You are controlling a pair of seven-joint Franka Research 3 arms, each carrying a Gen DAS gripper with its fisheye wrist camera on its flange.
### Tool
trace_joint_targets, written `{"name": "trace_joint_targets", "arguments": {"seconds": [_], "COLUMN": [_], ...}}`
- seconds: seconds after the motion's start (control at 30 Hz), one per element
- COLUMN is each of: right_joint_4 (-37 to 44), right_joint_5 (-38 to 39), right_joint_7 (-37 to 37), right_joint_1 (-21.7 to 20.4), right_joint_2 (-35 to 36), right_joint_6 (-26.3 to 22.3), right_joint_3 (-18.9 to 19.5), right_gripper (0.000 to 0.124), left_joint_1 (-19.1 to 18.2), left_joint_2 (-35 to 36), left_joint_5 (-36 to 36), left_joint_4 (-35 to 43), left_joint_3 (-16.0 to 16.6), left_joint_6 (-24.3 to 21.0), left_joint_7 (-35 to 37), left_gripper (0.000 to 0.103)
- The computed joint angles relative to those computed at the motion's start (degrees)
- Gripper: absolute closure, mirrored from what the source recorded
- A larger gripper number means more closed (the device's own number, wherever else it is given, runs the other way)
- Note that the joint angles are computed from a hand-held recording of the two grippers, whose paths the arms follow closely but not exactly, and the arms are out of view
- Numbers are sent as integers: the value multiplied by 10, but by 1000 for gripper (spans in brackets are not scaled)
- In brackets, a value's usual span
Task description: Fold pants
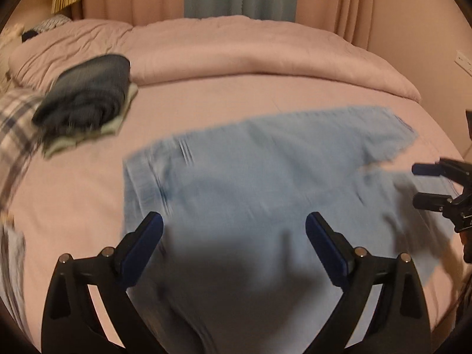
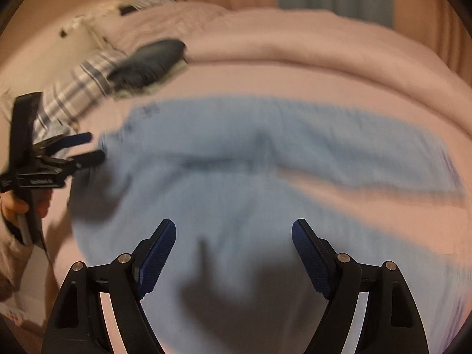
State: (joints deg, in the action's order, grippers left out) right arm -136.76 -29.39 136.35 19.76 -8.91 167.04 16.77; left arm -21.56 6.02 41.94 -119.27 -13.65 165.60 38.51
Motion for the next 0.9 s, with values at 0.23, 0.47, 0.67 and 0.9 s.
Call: {"name": "trace_joint_targets", "arguments": {"seconds": [0.23,0.47,0.67,0.9], "right_joint_4": [243,457,513,530], "right_joint_5": [-3,87,209,177], "right_joint_7": [-150,-342,-459,-465], "right_joint_1": [13,20,8,85], "right_joint_2": [184,338,378,375], "right_joint_6": [-65,-240,-334,-350], "right_joint_3": [-56,-81,-73,-134], "right_gripper": [42,42,62,115], "left_joint_1": [54,74,49,23], "left_joint_2": [140,235,283,275], "left_joint_5": [-222,-315,-333,-314], "left_joint_4": [182,325,403,390], "left_joint_3": [-27,-53,-32,0], "left_joint_6": [-91,-219,-299,-247], "left_joint_7": [255,485,564,505], "left_gripper": [22,30,80,89]}}
